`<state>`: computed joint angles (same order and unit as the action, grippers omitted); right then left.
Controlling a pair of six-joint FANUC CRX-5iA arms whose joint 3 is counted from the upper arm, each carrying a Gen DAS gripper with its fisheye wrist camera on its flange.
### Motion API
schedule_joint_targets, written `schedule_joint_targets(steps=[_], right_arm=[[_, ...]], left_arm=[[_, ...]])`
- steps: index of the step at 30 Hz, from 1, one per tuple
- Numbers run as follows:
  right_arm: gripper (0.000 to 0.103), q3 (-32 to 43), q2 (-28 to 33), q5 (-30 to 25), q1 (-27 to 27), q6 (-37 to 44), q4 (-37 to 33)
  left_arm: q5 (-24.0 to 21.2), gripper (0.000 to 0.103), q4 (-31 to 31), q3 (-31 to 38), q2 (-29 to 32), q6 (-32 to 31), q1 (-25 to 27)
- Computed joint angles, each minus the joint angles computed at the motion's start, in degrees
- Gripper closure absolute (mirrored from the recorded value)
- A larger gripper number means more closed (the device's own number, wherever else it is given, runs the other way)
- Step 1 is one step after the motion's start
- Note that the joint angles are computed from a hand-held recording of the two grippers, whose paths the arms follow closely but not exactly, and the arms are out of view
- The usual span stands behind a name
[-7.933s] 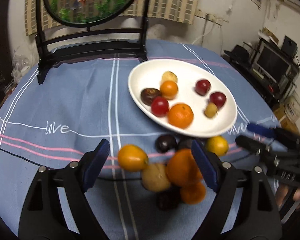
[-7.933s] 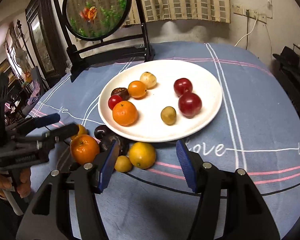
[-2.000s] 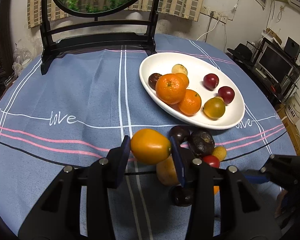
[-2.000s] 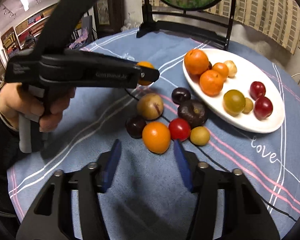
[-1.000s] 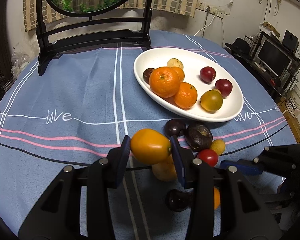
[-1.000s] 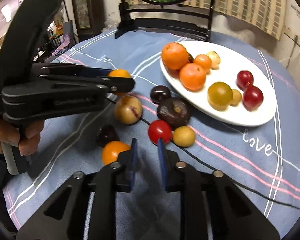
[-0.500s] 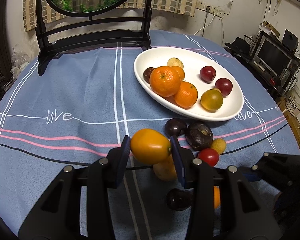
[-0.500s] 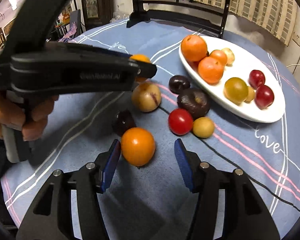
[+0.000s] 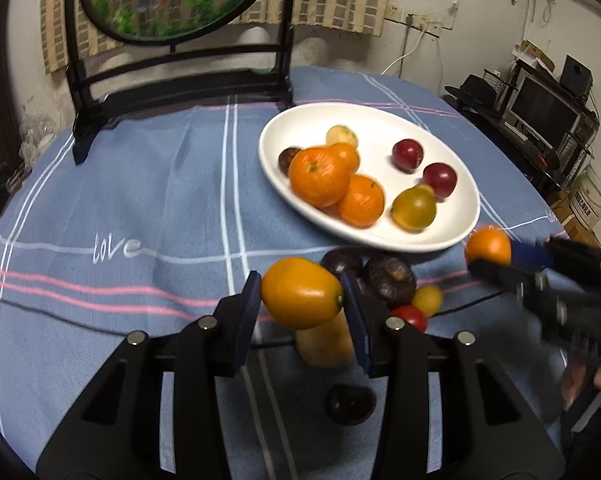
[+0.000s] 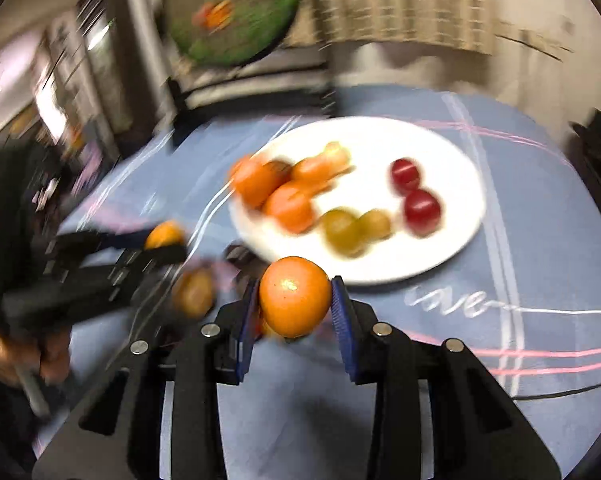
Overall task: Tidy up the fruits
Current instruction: 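Lower the orange and yellow-orange fruit onto the plate and open both tools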
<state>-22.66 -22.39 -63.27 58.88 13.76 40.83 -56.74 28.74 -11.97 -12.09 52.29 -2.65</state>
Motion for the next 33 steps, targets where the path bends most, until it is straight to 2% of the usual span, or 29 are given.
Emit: schedule_joint_targets(steps=[3, 8, 13, 17, 18, 20, 21, 22, 28, 30, 32, 33], right_arm=[[0.067, -1.58, 0.19, 0.73, -1.34, -3.16, 5.96], [0.067, -3.19, 2.44, 1.08, -2.94, -5.76, 13.16], [0.067, -4.26, 3.02, 2.34, -5.38, -5.73, 13.61], [0.054, -5.17, 3.02, 1.4, -5.36, -7.28, 14.47], [0.054, -5.24, 2.99, 1.34, -5.39, -7.51, 14.53], [0.054, -5.24, 2.7, 1.77, -5.48, -7.34, 13.9], [0.054, -5.22, 2.6, 1.8, -5.39, -7.26, 13.62], [0.054, -5.24, 2.41, 1.85, -5.31, -7.04, 13.19], [0.054, -4.74, 2.09, 1.3, -4.68, -6.49, 11.33], [0.051, -4.49, 2.03, 1.03, -4.34, -6.31, 10.69], [0.042, -4.4, 2.02, 0.38, -3.92, -6.85, 10.99], [0.042, -4.71, 1.81, 0.17, -3.61, -7.58, 11.69]], left_arm=[[1.84, 0.061, 0.47, 1.37, 0.56, -1.41, -1.82], [3.03, 0.061, -0.06, 6.21, 4.54, 0.19, -5.99], [4.32, 0.061, -1.03, 9.82, 8.33, 2.92, -9.15], [4.18, 0.06, -2.47, 12.93, 11.53, 6.46, -10.91], [4.24, 0.06, -3.35, 13.76, 12.19, 7.72, -11.37], [4.54, 0.049, -4.47, 14.29, 12.49, 9.58, -11.94], [5.7, 0.035, -4.99, 13.91, 12.05, 10.18, -12.09], [7.26, 0.032, -5.32, 13.07, 11.22, 10.35, -12.23], [6.84, 0.03, -2.69, 10.86, 8.62, 7.01, -11.0], [6.5, 0.027, -2.32, 9.77, 7.42, 6.64, -10.33], [5.83, 0.027, -1.62, 8.5, 6.26, 5.91, -9.36], [5.66, 0.026, -1.29, 7.84, 5.75, 5.52, -8.93]])
